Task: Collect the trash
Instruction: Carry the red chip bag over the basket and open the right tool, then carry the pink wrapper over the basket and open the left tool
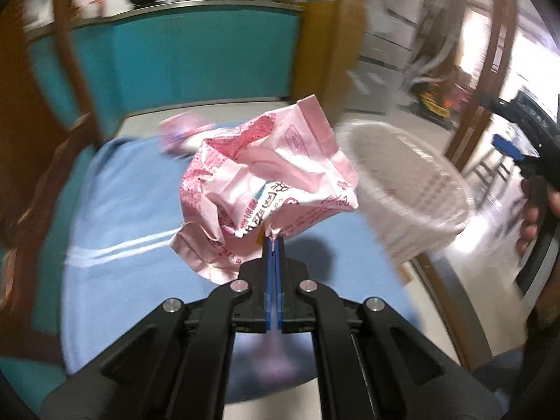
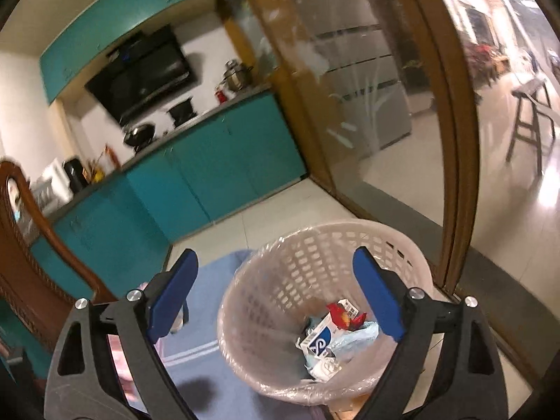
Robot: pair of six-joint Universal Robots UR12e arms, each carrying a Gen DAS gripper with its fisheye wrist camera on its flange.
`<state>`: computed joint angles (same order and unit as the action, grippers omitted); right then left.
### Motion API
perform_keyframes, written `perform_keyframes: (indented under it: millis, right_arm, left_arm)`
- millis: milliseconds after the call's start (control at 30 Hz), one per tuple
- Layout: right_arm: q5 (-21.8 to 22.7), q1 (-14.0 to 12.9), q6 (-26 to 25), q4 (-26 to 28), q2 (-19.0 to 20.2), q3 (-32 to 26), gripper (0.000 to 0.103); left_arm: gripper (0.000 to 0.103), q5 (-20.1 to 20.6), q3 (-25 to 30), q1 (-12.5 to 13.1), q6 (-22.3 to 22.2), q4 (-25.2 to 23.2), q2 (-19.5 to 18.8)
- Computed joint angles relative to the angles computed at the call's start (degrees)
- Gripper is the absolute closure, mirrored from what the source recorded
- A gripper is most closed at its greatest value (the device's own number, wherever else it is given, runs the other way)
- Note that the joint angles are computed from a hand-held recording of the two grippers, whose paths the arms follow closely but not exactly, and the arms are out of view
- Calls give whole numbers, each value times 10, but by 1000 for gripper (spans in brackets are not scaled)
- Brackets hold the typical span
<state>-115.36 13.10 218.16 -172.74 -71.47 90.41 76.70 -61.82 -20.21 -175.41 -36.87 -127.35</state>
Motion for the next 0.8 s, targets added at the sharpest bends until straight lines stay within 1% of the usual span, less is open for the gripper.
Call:
perform_keyframes:
  millis: [33,67,133,167,200,233,267,300,333,367,433,500,533,600,667,733,800]
  right_arm:
    - [-3,-1,10,-8,-2,4,15]
    - [-7,-2,20,-14,-3,8,15]
    - [-10,-4,30,-25,-6,14,15]
    - [-13,-4,30,-29,-7,16,15]
    - [-14,-4,28,-33,-8,18,15]
    - [-14,-4,27,-33,-8,17,15]
    - [-13,-4,26,-35,-8,18,15]
    - [-12,-4,25,-34,-8,18,15]
    - [-8,-5,25,-32,-8,19,15]
    - [-1,-5,25,-29,-9,19,15]
    - [20,-6,16,-23,-7,16,15]
    - [33,-3,2,-11,-3,8,15]
    - [45,-2,-10,-1,0,1,15]
    - [71,1,-35,20,7,-11,15]
    - [108,5,-76,56,17,-29,15]
    - [135,12,-116,92,29,-49,15]
    - [170,18,-147,127,40,-65,15]
  left_arm:
    - [100,-7,23,-7,4,-10,-11]
    - [100,-22,65,-17,6,-33,-31]
    - [98,-48,122,-27,5,-65,-58]
    - [94,-58,162,-35,1,-78,-79]
    - [89,-60,192,-40,0,-87,-95]
    - [61,-58,229,-46,5,-108,-113]
    - [19,-40,270,-53,8,-141,-135]
    - [14,-28,288,-56,5,-157,-146]
    - [16,-22,283,-57,2,-152,-145]
    - [18,-16,262,-55,0,-140,-137]
    - [18,-19,213,-48,-5,-110,-115]
    - [18,-1,142,-37,-6,-62,-81]
    - [18,14,102,-30,-10,-32,-61]
    - [17,29,38,-13,-21,18,-27]
    - [16,45,-10,4,-36,54,-1]
    - [15,60,-49,20,-55,85,21]
    - [14,78,-68,33,-71,99,33]
